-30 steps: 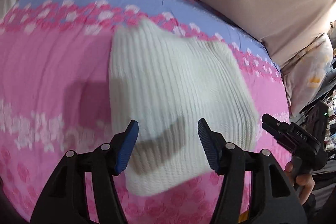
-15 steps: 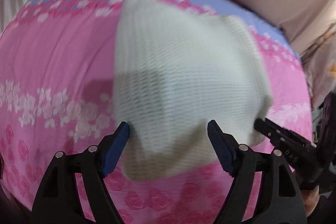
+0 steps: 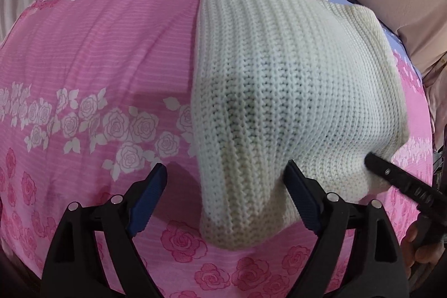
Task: Fold small clothes
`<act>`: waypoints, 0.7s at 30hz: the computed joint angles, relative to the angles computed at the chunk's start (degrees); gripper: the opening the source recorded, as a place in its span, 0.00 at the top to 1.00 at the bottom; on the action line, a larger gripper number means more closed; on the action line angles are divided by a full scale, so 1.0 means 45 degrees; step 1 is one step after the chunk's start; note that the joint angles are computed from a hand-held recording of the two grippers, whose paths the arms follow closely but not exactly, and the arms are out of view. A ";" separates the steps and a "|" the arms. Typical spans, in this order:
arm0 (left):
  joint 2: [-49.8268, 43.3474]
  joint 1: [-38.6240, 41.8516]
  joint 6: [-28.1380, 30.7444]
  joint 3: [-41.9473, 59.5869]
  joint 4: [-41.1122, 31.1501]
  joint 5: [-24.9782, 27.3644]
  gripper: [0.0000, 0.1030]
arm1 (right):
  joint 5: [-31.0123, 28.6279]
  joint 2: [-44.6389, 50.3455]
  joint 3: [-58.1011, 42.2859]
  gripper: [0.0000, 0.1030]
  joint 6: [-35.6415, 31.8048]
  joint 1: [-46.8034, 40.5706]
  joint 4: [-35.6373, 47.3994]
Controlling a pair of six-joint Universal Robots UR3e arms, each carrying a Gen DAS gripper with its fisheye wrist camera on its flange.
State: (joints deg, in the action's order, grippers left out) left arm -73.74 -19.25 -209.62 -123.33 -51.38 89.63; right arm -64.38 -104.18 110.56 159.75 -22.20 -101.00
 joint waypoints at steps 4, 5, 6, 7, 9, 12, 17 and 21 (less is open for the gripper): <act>0.1366 0.1457 0.0586 -0.0514 -0.0104 -0.1732 0.21 | 0.0710 0.0016 -0.1080 0.54 -0.0429 -0.0705 0.1422; 0.2174 0.2378 0.0979 -0.1017 0.0007 -0.2826 0.21 | 0.0671 0.0191 -0.1281 0.48 -0.0463 -0.0722 0.1252; 0.3161 0.3562 0.1395 -0.1489 -0.0084 -0.4168 0.19 | 0.0704 0.0525 -0.1550 0.42 -0.0360 -0.0708 0.1051; 0.3843 0.4601 0.1821 -0.1694 -0.0348 -0.5258 0.18 | 0.1009 0.0880 -0.1756 0.40 -0.0325 -0.0827 0.0916; 0.4163 0.5891 0.2240 -0.1638 -0.0491 -0.6398 0.10 | 0.1505 0.1664 -0.2046 0.30 0.0013 -0.0794 0.0352; 0.2215 0.6629 0.2226 -0.1367 0.0543 -0.7176 0.05 | 0.1909 0.3876 -0.3300 0.25 0.0946 -0.0155 -0.0196; -0.0824 0.6670 0.2235 -0.1124 0.1450 -0.8256 0.33 | 0.2840 0.4981 -0.3856 0.63 0.1944 0.0549 -0.0391; -0.0727 0.6346 0.2425 -0.0082 0.1759 -0.9136 0.48 | 0.3078 0.3205 -0.3833 0.73 0.1982 0.0575 -0.0870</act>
